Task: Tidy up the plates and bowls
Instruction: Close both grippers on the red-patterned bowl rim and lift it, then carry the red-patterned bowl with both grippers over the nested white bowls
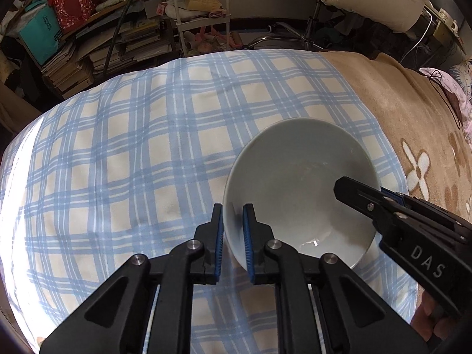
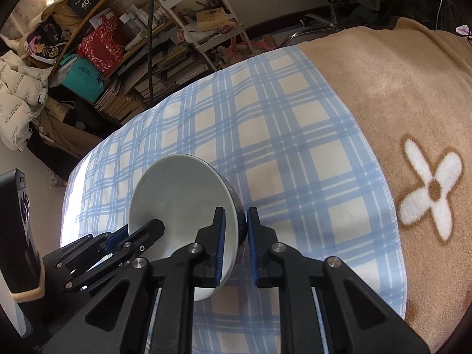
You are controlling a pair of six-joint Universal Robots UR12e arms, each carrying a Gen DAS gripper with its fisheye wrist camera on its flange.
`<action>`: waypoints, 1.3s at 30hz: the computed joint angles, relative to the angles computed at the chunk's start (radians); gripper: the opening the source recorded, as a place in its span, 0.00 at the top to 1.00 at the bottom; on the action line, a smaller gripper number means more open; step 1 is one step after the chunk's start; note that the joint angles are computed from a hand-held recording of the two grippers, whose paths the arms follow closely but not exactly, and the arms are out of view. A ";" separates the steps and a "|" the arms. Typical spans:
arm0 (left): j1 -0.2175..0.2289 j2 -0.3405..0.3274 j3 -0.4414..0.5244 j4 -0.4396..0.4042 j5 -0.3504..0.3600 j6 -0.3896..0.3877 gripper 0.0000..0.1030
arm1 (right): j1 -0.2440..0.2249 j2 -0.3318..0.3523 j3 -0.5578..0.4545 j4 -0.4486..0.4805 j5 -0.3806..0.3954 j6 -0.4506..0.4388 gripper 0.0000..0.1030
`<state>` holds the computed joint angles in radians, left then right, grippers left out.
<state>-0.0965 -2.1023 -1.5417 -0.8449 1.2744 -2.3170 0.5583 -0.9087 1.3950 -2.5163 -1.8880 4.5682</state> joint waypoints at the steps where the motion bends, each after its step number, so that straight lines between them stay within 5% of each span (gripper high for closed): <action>1: 0.000 0.005 -0.008 0.011 0.003 0.009 0.89 | 0.004 0.005 -0.015 0.032 -0.012 -0.009 0.84; 11: 0.031 0.040 -0.021 0.036 0.016 0.022 0.89 | 0.028 0.022 -0.074 0.054 -0.038 -0.045 0.84; 29: 0.177 0.105 -0.014 0.005 -0.005 0.041 0.88 | 0.093 0.152 -0.345 0.041 -0.065 -0.188 0.84; 39: 0.256 0.139 -0.031 -0.004 -0.039 0.039 0.88 | 0.132 0.228 -0.516 0.119 -0.075 -0.292 0.84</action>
<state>0.1599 -1.9635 -1.5725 -0.8490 1.2354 -2.2775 0.6901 -0.6804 0.8791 -2.3977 -1.9634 4.2761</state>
